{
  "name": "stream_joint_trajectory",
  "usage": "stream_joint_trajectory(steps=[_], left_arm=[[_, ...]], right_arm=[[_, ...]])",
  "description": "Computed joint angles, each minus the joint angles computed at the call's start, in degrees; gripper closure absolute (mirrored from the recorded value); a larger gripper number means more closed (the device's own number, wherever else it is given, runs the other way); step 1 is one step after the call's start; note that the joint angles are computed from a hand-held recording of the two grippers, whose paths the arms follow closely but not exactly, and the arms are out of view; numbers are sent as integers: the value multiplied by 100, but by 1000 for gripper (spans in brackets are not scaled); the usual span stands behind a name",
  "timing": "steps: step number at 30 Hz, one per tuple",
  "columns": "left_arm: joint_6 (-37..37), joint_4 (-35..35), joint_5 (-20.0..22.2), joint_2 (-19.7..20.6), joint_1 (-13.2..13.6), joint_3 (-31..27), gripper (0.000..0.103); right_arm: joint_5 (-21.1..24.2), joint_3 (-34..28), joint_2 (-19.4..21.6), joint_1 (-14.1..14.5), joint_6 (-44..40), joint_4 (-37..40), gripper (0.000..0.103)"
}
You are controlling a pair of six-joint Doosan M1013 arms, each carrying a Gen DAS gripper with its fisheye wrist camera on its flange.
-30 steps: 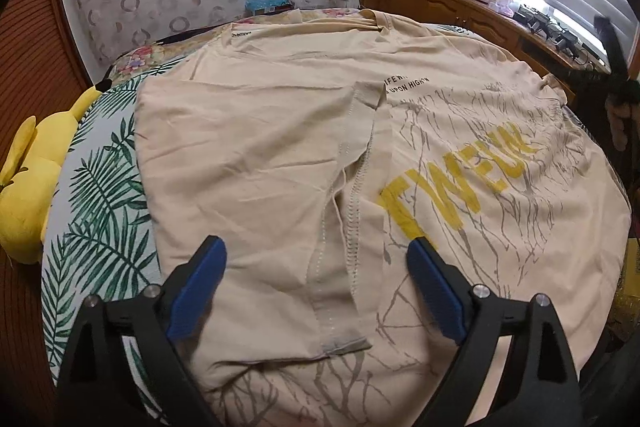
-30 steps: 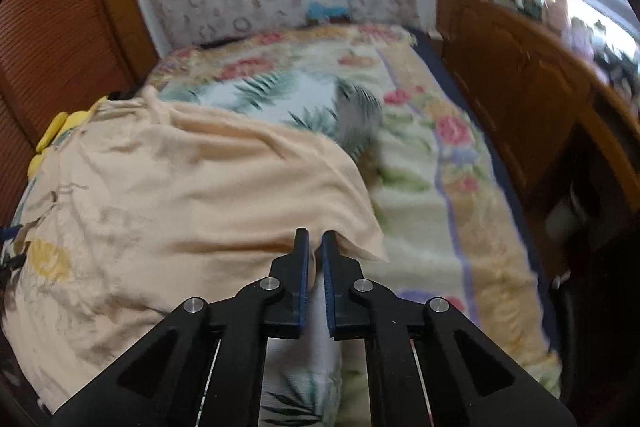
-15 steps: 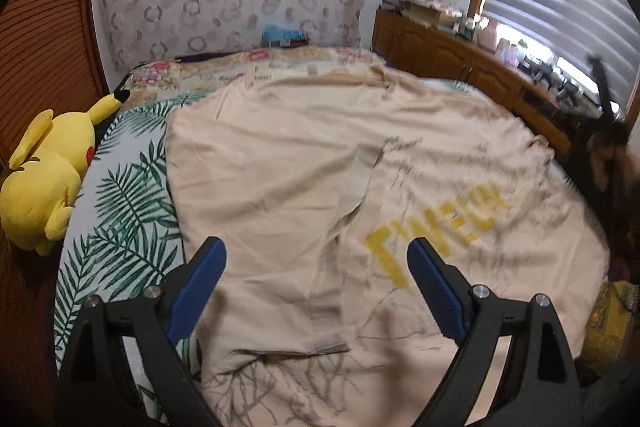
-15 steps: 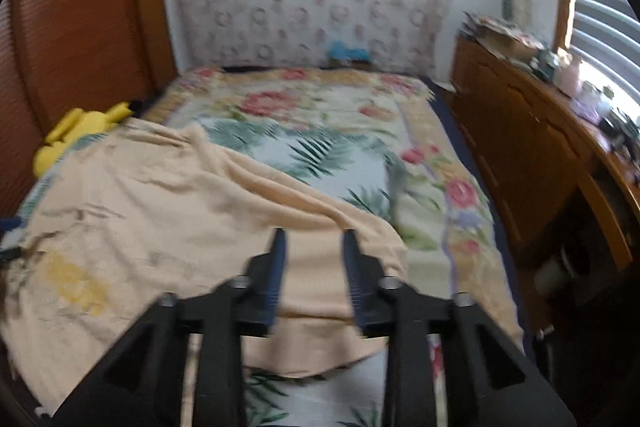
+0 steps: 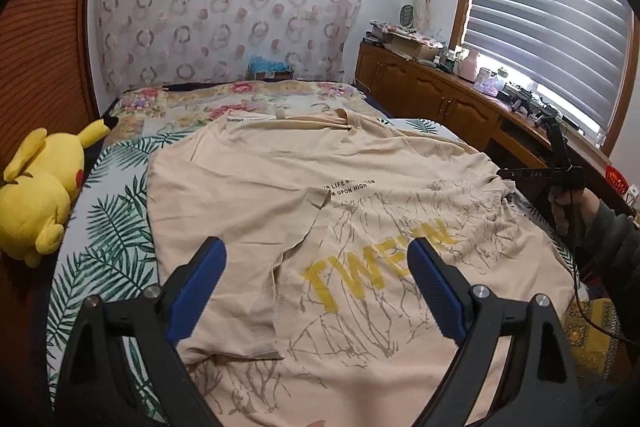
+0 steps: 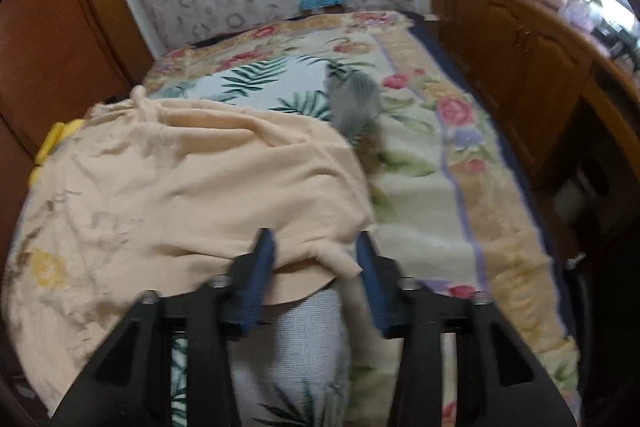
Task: Fold small clothes
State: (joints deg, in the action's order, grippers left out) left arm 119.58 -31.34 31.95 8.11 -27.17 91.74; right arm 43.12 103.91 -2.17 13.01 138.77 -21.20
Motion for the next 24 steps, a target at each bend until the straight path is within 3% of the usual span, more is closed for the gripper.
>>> stream_joint_trajectory(steps=[2, 4, 11, 15, 18, 20, 22, 24], left_arm=[[-15, 19, -92, -34, -16, 36, 11], [-19, 14, -138, -62, -18, 66, 11], [-101, 150, -211, -105, -44, 119, 11], [-149, 199, -260, -118, -53, 134, 11], [-153, 157, -284, -134, -47, 152, 11], [-130, 114, -309, -144, -33, 167, 11], [-170, 143, -331, -150, -19, 184, 11], [-208, 178, -340, -155, -6, 205, 11]], right_arm=[[202, -66, 40, 114, 110, -306, 83], [391, -117, 65, 191, 239, -583, 98], [366, -386, 100, 573, 465, -1383, 100], [248, -827, 311, 925, -49, -1312, 100], [-21, -1119, 495, 1120, -625, -858, 100], [-121, -1274, 632, 1229, -847, -641, 95], [-193, -1353, 724, 1325, -913, -595, 68], [-187, -1359, 756, 1365, -821, -715, 63]])
